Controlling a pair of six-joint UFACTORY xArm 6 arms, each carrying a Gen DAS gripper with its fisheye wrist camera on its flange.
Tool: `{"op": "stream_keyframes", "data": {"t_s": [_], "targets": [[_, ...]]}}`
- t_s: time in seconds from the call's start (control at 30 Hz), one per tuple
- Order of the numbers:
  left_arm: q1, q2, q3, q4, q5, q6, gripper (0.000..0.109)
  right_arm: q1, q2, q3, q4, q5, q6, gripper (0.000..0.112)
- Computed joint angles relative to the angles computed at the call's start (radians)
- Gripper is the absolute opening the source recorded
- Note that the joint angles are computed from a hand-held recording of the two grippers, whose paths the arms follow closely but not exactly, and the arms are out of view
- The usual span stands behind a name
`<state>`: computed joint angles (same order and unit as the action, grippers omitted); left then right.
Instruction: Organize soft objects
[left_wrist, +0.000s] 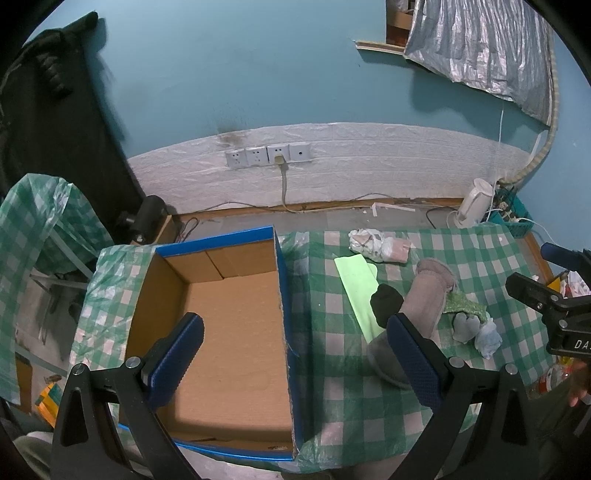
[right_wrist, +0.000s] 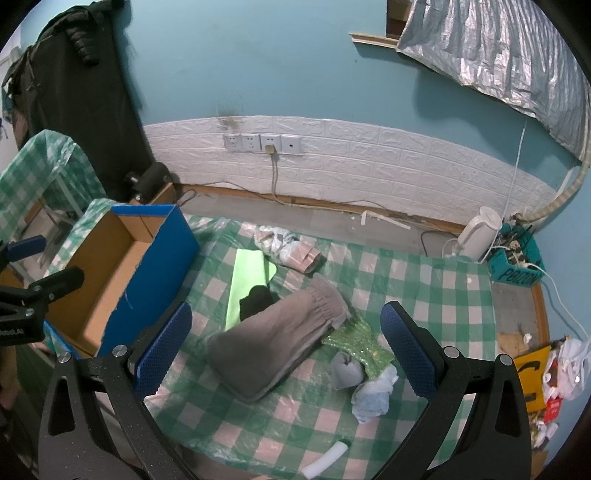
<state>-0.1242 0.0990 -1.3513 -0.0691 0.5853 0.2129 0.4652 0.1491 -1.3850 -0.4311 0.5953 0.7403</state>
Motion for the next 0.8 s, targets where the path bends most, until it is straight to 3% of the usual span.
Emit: {"op": "stream_keyframes", "data": {"t_s": [0.8], "targets": [[-0.006,0.021,-0.027,-0.003,0.034,0.015,0.1,-0.004,-0.013,0.017,0.0,0.001,0.002,0.101]]}}
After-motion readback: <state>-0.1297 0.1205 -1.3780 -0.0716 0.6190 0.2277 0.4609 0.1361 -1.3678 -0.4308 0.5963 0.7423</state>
